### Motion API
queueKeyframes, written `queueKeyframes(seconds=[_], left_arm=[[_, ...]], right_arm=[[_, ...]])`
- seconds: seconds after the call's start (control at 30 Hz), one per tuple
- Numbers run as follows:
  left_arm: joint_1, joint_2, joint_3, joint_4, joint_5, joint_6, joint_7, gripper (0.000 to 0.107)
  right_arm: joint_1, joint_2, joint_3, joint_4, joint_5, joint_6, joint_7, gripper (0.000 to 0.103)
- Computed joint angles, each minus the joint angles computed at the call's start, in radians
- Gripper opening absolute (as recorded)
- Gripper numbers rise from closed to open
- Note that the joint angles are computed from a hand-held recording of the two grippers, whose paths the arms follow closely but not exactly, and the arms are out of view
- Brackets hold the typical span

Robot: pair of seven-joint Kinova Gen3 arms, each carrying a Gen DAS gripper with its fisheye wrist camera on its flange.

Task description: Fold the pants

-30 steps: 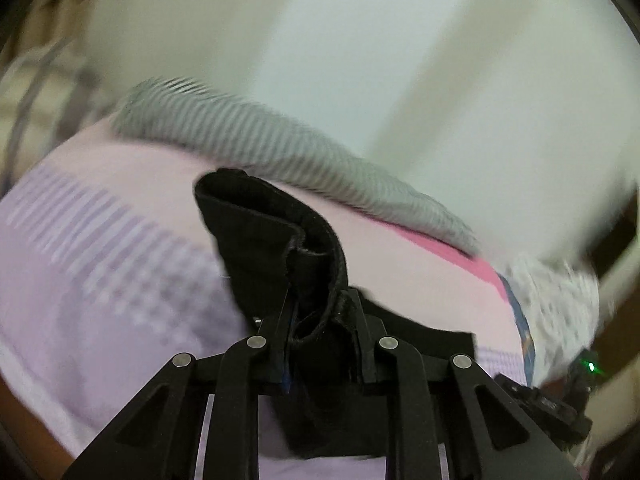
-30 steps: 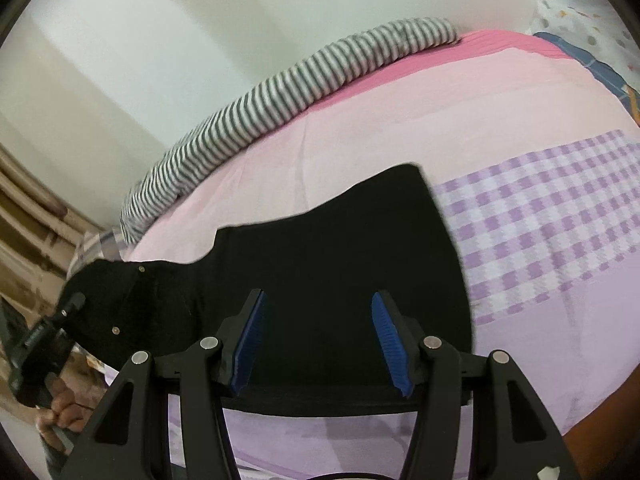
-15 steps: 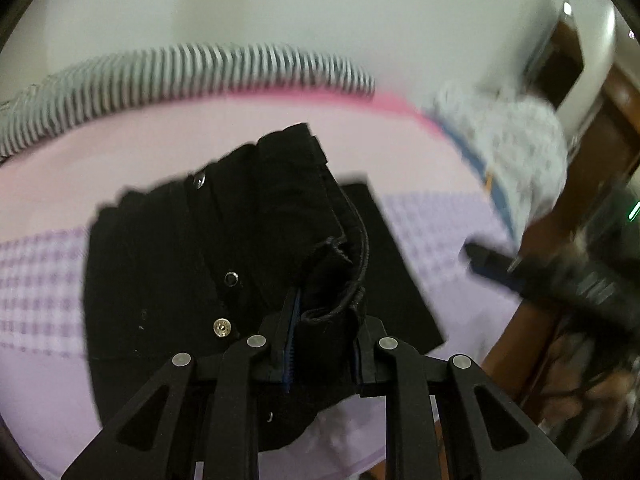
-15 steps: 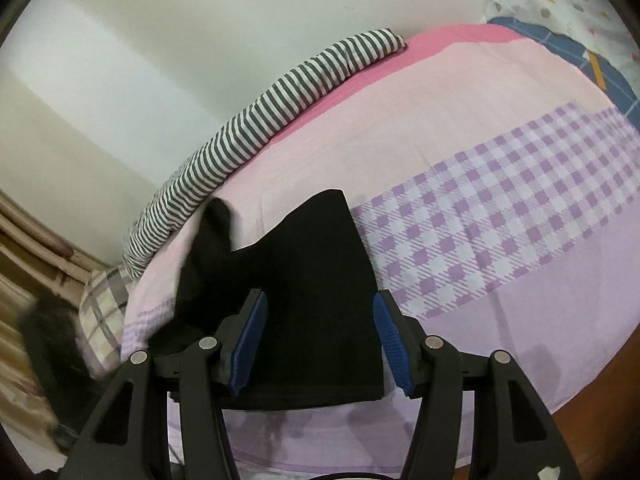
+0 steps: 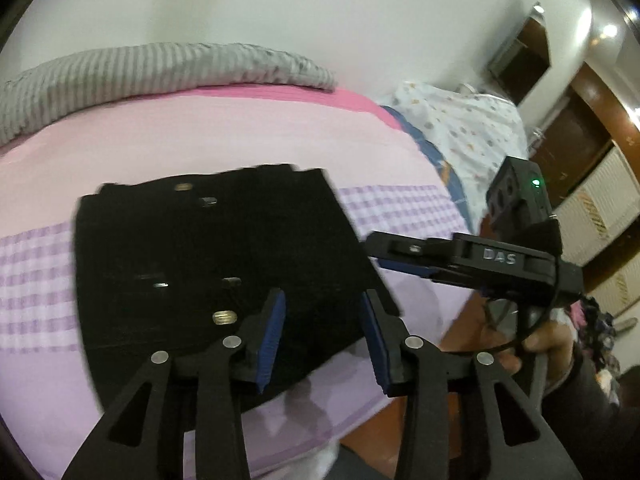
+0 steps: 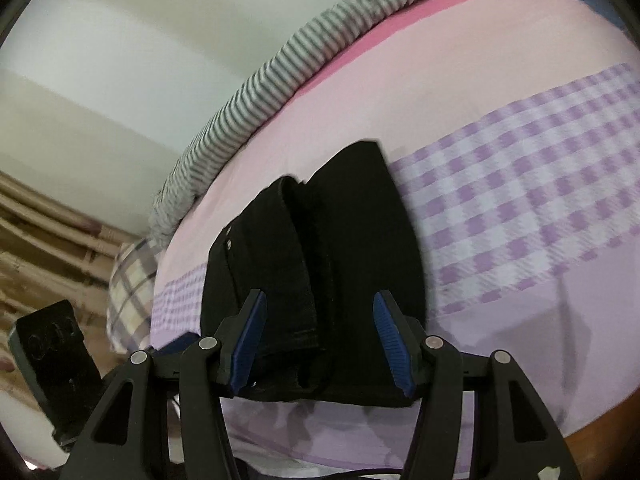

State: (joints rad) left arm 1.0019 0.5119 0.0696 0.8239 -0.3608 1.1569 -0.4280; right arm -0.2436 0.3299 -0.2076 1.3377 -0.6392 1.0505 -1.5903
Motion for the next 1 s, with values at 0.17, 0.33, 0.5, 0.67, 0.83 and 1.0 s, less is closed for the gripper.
queueKeyframes(seconds=[0.17,0.33,0.5,0.67,0.83,1.0], left_arm=[[-0.01,-0.071,-0.023,0.143,-0.03,0.038,0.13,0.041],[-0.054,-0.112,0.023,0.26,-0.019,0.01,0.188,0.041],[-0.078,-0.122,0.068,0.317,-0.002,-0.024,0.175,0.041],[-0.091,-0.145,0.076,0.38,0.008,-0.087,0.197,0.042],[-0.098,-0.151,0.083,0.397,0.006,-0.101,0.202,0.042],[-0.1,-0.145,0.085,0.389,0.005,-0.099,0.202,0.042]], right_arm=[[0.003,0.084,-0.021,-0.078,-0.029,0.081,0.018,0.054],[-0.014,0.147,-0.022,-0.138,-0.012,0.126,-0.006,0.054],[-0.004,0.192,-0.038,-0.158,-0.027,0.14,0.011,0.052],[-0.014,0.242,-0.072,-0.204,-0.036,0.166,0.093,0.041],[-0.027,0.289,-0.089,-0.224,-0.073,0.171,0.14,0.031],[-0.032,0.273,-0.08,-0.189,-0.094,0.129,0.092,0.023]])
